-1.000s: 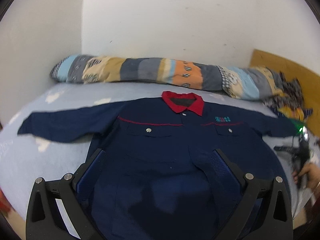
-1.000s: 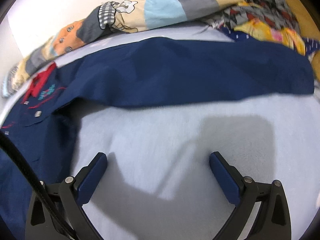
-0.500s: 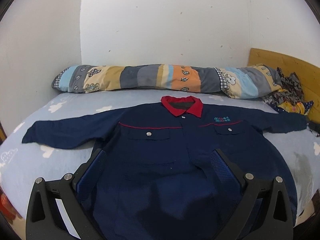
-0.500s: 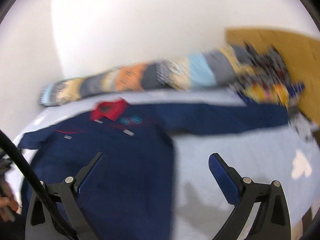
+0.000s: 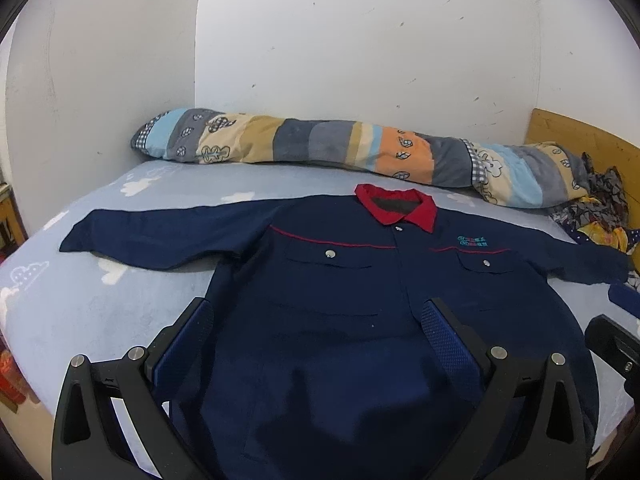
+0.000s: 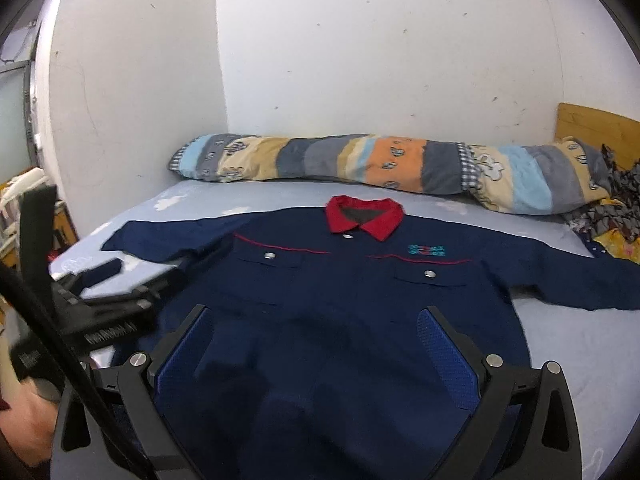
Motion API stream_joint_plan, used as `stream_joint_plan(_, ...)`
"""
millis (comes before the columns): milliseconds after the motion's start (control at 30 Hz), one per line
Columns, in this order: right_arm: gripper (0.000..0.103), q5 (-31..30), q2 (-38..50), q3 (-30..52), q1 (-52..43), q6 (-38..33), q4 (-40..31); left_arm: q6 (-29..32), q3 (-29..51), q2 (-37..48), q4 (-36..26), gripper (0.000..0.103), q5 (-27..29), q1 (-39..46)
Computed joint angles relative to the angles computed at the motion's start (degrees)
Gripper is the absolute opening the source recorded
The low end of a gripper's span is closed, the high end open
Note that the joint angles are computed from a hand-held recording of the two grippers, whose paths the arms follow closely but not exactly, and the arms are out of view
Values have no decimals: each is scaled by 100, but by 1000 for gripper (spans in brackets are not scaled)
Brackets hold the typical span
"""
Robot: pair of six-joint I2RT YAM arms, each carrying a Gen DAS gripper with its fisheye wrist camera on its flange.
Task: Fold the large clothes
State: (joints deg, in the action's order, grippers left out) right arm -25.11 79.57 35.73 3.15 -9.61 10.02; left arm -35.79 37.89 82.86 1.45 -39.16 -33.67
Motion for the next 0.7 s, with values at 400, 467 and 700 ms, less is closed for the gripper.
stream_joint_plan(400, 103, -819, 340, 153, -629, -295, -15, -99, 37, 226, 51, 103, 157, 191)
stream_joint_plan(467, 103, -808, 313, 146, -606, -360, -70, -71, 43, 245, 35, 103, 162, 205)
stream_joint_plan(700, 103, -966, 343, 195, -704, -517, -252, -8, -17, 271, 107, 103, 153, 246)
